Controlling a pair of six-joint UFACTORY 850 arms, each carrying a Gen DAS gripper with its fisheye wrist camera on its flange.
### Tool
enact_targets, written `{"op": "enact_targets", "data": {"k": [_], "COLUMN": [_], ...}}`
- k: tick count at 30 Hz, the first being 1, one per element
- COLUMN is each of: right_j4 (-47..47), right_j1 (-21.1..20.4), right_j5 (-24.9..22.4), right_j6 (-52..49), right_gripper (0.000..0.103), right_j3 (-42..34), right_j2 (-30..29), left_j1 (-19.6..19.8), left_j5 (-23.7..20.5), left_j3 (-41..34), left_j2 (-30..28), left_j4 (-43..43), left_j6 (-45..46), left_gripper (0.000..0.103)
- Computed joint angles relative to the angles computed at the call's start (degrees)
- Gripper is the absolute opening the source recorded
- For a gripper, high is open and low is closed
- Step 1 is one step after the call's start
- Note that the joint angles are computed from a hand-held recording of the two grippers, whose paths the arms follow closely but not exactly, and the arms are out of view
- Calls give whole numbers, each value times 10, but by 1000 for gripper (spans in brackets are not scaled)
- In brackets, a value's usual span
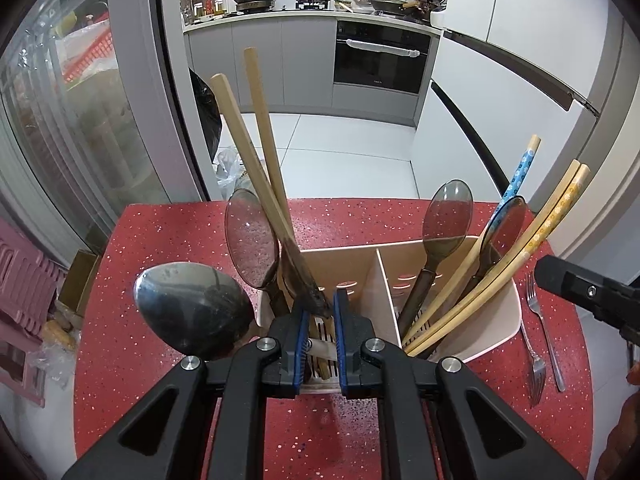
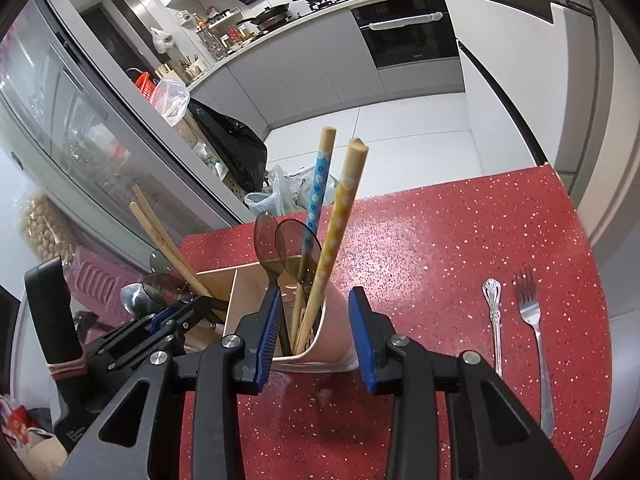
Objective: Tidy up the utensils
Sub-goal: 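Push the dark spoons down into the caddy with both grippers, then open both grippers to release the dark spoons in the caddy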
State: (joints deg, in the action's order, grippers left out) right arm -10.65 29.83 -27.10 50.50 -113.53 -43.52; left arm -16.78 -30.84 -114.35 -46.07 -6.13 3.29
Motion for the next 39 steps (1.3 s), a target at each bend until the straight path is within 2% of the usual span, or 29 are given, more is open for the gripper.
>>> {"op": "enact_targets", "data": {"k": [9,24,25,26,27,30,32,39], "right_j4": [3,-9,-9,-8,-7,-9,-9,0], "right_j1": [1,2,2,2,3,4,4,5], "right_j5": [-8,-25,-26,-28,-29,-32,-34,-41], "right_j6": [-2,18,18,17,18,18,19,17], "right_gripper": [38,38,38,38,38,38,38,38], "right_j3": [-1,18,18,19,20,19,19,21], "right_j2": [1,14,15,15,16,17,17,17], "left_j1": [-2,1,1,4,3,-7,-7,-3], "left_j5": [3,-27,-27,-26,-31,13,7,4], "left_j3": [13,-12,-12,-10,-15,13,7,14], "left_j2": [9,-1,-1,1,0,20,18,20], "left_j4": [-1,-6,-4,-24,-41,13,-2,21], "left_j6": [5,8,7,25,38,11,27,-6], "left_gripper": [34,35,42,77,103,103,103,103]}}
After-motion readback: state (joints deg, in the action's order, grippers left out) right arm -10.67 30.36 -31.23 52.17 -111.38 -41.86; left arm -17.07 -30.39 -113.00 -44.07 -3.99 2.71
